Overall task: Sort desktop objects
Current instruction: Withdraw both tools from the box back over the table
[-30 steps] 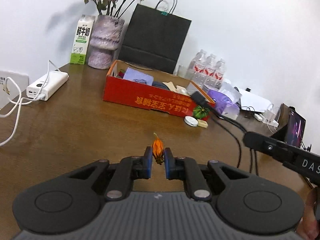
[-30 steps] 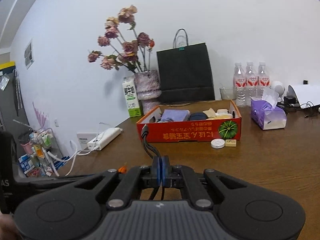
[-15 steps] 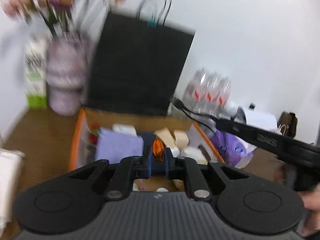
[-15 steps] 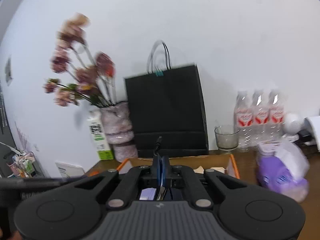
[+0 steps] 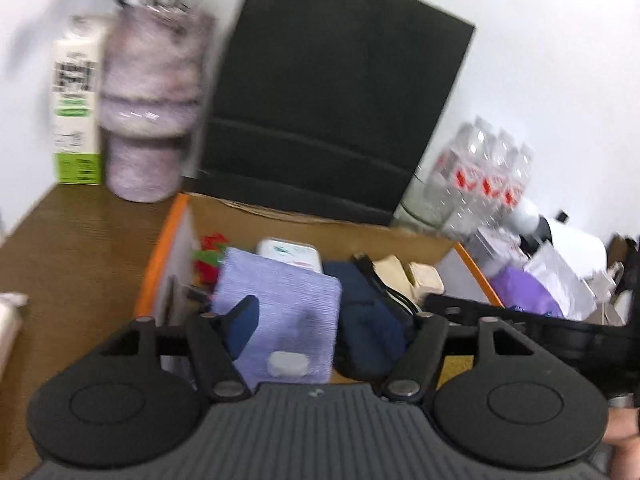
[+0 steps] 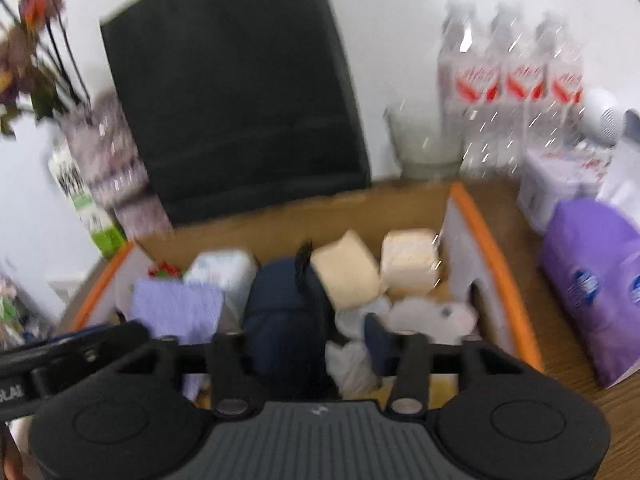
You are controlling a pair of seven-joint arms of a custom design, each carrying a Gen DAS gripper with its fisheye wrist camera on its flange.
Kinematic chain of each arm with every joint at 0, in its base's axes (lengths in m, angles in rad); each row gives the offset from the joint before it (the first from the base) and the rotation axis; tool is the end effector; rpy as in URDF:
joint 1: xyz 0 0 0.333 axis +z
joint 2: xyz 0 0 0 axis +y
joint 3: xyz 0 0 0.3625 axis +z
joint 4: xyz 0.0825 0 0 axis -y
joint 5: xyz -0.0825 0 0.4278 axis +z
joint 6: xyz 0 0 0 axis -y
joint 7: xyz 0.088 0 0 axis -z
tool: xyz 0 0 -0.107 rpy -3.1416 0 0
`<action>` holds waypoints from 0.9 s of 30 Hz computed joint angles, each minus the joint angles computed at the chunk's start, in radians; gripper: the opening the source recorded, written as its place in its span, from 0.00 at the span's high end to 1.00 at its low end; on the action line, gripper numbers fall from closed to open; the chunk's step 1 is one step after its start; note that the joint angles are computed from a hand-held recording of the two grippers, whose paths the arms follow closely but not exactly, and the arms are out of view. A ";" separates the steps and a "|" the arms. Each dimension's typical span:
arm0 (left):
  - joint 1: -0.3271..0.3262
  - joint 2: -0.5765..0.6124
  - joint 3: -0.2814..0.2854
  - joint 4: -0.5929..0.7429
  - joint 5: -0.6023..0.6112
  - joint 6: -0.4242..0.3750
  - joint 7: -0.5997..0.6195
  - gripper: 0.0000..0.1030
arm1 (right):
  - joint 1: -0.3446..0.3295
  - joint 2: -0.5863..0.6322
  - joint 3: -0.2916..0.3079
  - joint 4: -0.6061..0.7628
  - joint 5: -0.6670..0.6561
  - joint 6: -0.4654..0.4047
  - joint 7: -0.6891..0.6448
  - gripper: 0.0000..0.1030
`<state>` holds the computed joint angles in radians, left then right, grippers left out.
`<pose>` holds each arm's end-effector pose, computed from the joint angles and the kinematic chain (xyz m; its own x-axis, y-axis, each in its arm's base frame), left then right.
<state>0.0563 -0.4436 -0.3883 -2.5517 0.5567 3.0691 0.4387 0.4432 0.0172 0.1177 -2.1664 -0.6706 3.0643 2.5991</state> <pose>0.4243 -0.2081 0.5251 0.0686 -0.9574 0.2805 -0.5796 -0.2671 -0.7699 0.4945 0.3685 0.5013 0.2818 -0.9267 -0.2487 -0.6707 -0.0050 -0.7417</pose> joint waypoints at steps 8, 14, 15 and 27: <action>-0.147 -0.390 -0.084 -0.217 -0.048 -0.144 -0.156 0.00 | -0.160 -0.293 0.167 -0.232 -0.331 -0.001 0.228 0.43; -0.333 -0.509 -0.117 -0.305 -0.085 -0.319 -0.205 0.00 | -0.217 -0.544 0.280 -0.458 -0.341 0.085 0.264 0.22; -0.367 -0.517 -0.115 -0.314 -0.090 -0.351 -0.206 0.00 | -0.191 -0.575 0.278 -0.490 -0.320 0.075 0.253 0.22; -0.635 -0.600 -0.168 -0.395 -0.078 -0.561 -0.339 0.00 | 0.091 -0.863 0.227 -0.781 -0.065 -0.012 0.174 0.20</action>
